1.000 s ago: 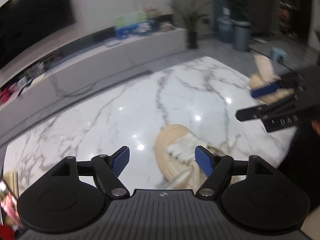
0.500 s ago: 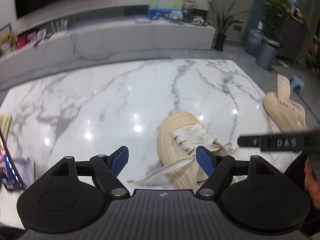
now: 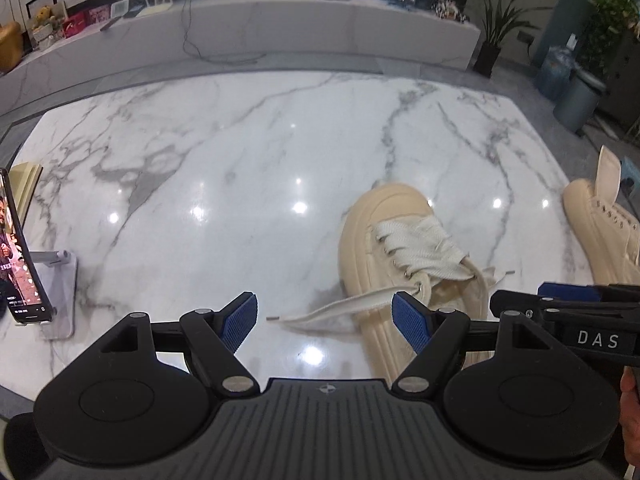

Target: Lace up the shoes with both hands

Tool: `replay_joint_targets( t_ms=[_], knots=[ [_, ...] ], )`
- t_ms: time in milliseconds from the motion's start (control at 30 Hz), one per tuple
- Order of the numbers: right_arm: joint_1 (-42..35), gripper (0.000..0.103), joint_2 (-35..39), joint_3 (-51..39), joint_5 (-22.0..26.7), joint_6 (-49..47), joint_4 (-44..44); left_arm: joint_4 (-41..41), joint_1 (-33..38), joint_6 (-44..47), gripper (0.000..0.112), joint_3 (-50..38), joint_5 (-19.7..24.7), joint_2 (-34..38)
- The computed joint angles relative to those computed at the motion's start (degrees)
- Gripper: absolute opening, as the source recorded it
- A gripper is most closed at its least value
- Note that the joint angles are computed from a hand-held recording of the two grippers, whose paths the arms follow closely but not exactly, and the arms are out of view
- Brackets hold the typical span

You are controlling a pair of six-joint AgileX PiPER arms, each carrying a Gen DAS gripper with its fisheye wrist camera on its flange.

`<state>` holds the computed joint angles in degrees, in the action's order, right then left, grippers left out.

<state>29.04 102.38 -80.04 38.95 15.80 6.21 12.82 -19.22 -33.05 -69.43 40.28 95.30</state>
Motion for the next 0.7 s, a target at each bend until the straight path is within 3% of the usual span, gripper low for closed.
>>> replay_joint_targets(
  t_ms=[233,700],
  knots=[
    [0.3,0.061,0.2,-0.3,1.1,-3.0,0.0,-0.7,-1.1,1.0,0.073,-3.1,4.9,1.2],
    [-0.2,0.061,-1.1,2.0,0.8,-6.2,0.9,-0.3,-3.3,1.6,0.073,-6.8,7.8,4.3]
  ],
)
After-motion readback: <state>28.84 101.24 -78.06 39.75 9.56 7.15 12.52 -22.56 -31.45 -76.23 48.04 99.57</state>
